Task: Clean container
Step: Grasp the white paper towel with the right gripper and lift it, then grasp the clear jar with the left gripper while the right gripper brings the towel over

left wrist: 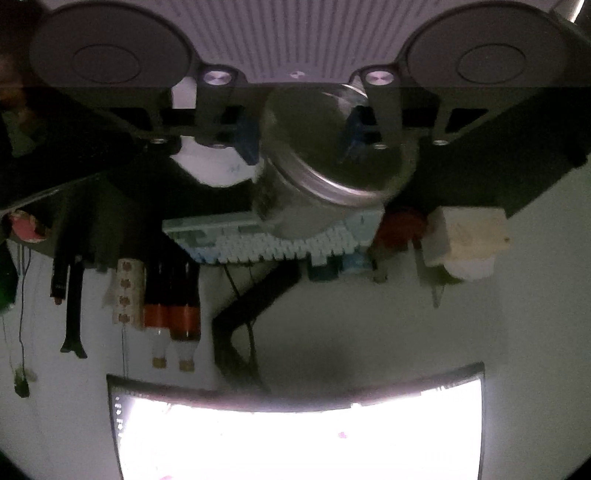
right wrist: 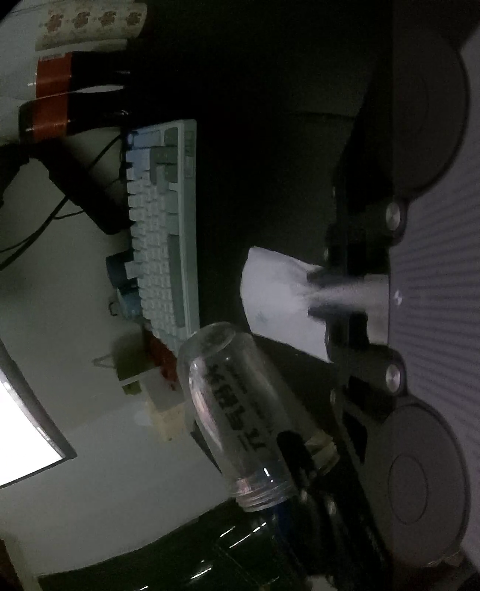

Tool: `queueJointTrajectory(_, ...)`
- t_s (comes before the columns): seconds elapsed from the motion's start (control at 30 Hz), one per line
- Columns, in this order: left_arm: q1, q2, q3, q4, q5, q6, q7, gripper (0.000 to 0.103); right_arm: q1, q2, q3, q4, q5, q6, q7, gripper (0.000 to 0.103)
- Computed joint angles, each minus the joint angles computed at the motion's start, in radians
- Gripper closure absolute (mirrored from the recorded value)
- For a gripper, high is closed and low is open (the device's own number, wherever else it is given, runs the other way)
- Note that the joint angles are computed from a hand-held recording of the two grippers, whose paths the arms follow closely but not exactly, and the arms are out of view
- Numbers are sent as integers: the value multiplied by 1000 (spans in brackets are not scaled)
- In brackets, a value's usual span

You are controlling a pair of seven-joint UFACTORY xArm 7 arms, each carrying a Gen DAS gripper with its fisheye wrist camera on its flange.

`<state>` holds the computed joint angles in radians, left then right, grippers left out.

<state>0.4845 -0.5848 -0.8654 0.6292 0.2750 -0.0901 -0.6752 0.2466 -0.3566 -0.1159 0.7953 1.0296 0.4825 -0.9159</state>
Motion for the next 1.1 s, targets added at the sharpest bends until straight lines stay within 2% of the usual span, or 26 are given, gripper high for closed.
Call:
queueJointTrajectory(0.03,7,13,-4,-10,-2,-34,-3,75,6,-3,-11,-2,29,0,-17,97)
queueJointTrajectory(0.1,12,39,-8,-31,-15,-93,13,82,19,-23,-32,-15,109,-13,-76,97)
queueJointTrajectory(0.17,5,65,-2,-51,-27,-133,46,85,22,-44,-44,-24,180,-34,-139,97)
queueJointTrajectory(0.2,7,81,-5,-61,-35,-156,60,90,16,-50,-52,-20,197,-25,-143,97)
queueJointTrajectory(0.23,20,96,-19,-71,-46,-184,73,89,6,-53,-60,-13,208,-9,-137,97)
queueJointTrajectory(0.3,138,52,-141,-105,-84,-287,112,89,-9,-59,-88,8,252,53,-137,97)
queueJointTrajectory(0.37,219,-6,-237,-118,-116,-326,163,86,-24,-67,-100,28,301,105,-160,97)
queueJointTrajectory(0.43,264,-64,-304,-126,-169,-340,180,86,-17,-87,-128,33,416,173,-282,97)
queueJointTrajectory(0.47,265,-68,-311,-129,-188,-344,184,85,-12,-89,-146,38,479,222,-352,96)
queueJointTrajectory(0.5,262,-63,-312,-131,-206,-344,181,79,-10,-83,-159,48,517,273,-401,96)
queueJointTrajectory(0.57,266,-47,-317,-138,-244,-358,157,52,-21,-56,-139,88,508,315,-412,96)
queueJointTrajectory(0.6,259,-24,-307,-144,-248,-377,158,34,-27,-41,-115,108,503,307,-401,96)
queueJointTrajectory(0.63,210,36,-256,-149,-227,-390,174,23,-32,-18,-100,131,494,321,-382,96)
queueJointTrajectory(0.67,177,60,-224,-155,-225,-399,184,17,-36,10,-89,156,483,350,-360,96)
queueJointTrajectory(0.7,163,48,-217,-156,-247,-373,188,6,-40,37,-79,183,472,379,-338,96)
queueJointTrajectory(0.73,152,32,-213,-155,-271,-344,192,2,-44,67,-67,210,465,403,-320,96)
queueJointTrajectory(0.77,141,31,-200,-152,-270,-322,217,2,-49,97,-51,236,465,414,-315,96)
queueJointTrajectory(0.83,68,62,-114,-141,-237,-267,281,1,-60,141,-13,276,462,406,-320,96)
queueJointTrajectory(0.93,-140,138,119,-123,-190,-192,348,3,-85,183,40,322,447,380,-307,96)
queueJointTrajectory(0.97,-206,158,195,-116,-180,-181,365,7,-93,190,53,332,443,375,-307,96)
queueJointTrajectory(1.0,-279,176,277,-109,-168,-168,381,21,-101,193,61,338,437,374,-304,96)
queueJointTrajectory(1.03,-358,191,365,-102,-156,-154,396,45,-108,193,66,342,431,375,-301,96)
queueJointTrajectory(1.07,-424,204,438,-86,-154,-128,406,54,-113,185,70,335,434,367,-307,96)
queueJointTrajectory(1.1,-514,224,531,-62,-160,-97,412,69,-119,169,69,318,450,361,-321,96)
